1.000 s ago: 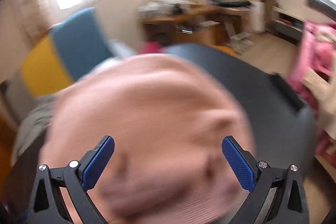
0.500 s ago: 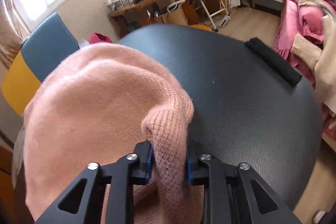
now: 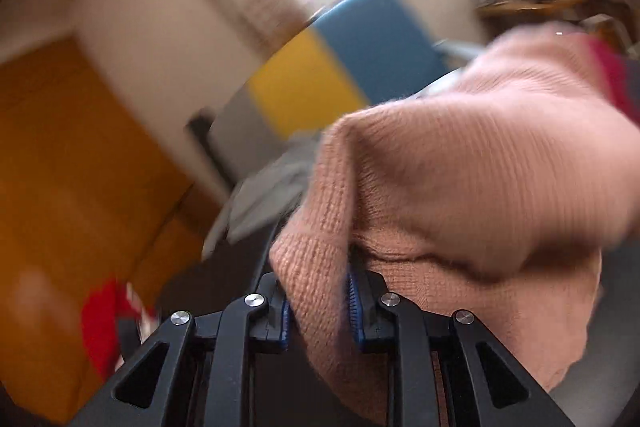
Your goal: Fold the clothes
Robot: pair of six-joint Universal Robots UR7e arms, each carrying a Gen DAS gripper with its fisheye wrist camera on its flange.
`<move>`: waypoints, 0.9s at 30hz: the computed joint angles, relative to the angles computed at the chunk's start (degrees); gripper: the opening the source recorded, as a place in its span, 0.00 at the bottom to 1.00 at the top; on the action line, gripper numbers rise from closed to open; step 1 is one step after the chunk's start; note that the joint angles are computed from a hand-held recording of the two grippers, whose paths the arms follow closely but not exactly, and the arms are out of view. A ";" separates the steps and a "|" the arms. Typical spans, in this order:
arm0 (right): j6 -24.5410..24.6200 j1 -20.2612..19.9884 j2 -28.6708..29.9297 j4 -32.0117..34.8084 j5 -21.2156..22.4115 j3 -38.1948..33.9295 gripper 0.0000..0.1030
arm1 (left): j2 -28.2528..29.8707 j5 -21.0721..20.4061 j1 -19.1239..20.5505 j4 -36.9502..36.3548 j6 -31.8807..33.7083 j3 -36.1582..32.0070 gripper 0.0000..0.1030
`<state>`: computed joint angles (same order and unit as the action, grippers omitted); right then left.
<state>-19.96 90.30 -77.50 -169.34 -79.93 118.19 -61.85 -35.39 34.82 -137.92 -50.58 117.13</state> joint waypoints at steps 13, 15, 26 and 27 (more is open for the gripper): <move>-10.12 6.72 6.14 -4.47 -13.84 8.89 0.77 | 0.96 -5.32 -1.58 -11.98 12.01 -2.92 0.53; -9.21 6.56 3.04 -3.86 -12.78 10.50 0.78 | 4.37 -8.41 -1.74 -13.97 18.39 -6.73 0.54; -5.06 -0.38 -10.69 -0.49 -17.83 17.68 0.78 | 19.58 -10.52 -4.84 -11.78 47.53 -19.37 0.55; -4.71 -1.30 -11.82 -0.38 -18.07 18.14 0.78 | 20.57 -9.67 -4.82 -10.97 48.59 -20.02 0.55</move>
